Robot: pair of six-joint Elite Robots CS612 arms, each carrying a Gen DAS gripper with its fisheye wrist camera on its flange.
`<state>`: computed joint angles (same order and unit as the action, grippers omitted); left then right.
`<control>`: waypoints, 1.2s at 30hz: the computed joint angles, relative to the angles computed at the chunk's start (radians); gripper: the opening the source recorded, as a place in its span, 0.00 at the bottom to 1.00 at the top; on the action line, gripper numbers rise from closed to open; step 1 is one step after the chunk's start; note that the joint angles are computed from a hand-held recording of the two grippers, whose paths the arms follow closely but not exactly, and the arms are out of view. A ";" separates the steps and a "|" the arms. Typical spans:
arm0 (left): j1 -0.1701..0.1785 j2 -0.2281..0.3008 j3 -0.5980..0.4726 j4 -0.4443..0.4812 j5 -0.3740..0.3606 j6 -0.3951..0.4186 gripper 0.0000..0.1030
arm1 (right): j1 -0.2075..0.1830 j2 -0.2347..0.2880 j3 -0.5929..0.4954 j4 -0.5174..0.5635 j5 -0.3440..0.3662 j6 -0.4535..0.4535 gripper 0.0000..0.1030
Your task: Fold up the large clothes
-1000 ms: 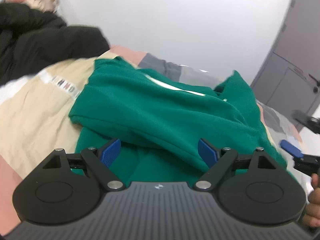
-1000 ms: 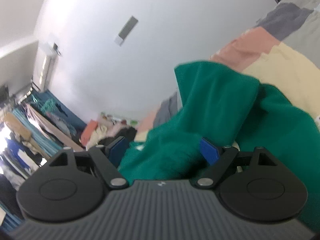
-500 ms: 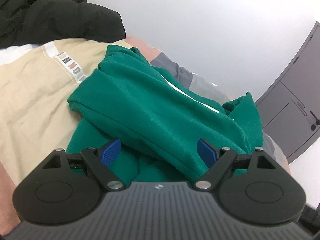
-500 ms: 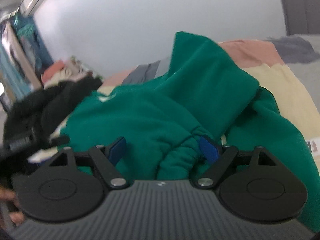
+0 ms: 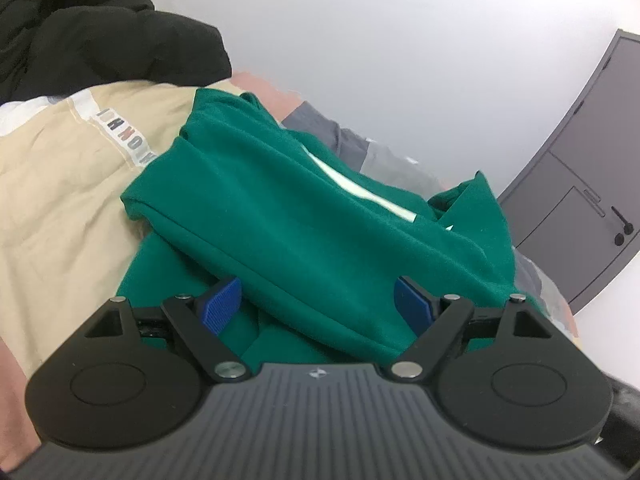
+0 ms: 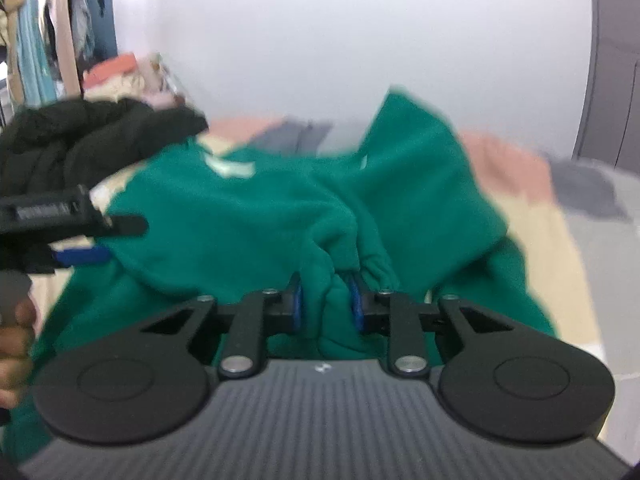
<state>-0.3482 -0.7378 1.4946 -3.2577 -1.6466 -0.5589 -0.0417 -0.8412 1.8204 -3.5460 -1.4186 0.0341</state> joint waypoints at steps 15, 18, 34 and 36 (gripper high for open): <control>-0.012 0.001 0.000 0.026 0.032 0.077 0.84 | -0.033 -0.021 0.031 0.057 0.043 0.079 0.46; -0.023 -0.002 0.007 0.007 0.051 0.141 0.84 | -0.041 -0.014 0.039 -0.045 0.054 0.135 0.47; -0.052 0.026 -0.054 0.192 0.052 0.237 0.84 | -0.021 0.075 -0.080 0.072 0.069 0.028 0.39; -0.052 0.029 -0.048 0.167 0.055 0.240 0.84 | -0.017 0.082 -0.087 0.085 0.059 0.015 0.39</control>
<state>-0.4006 -0.7093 1.4465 -3.0908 -1.5915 -0.3186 -0.0584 -0.7597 1.7333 -3.4615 -1.3595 0.0491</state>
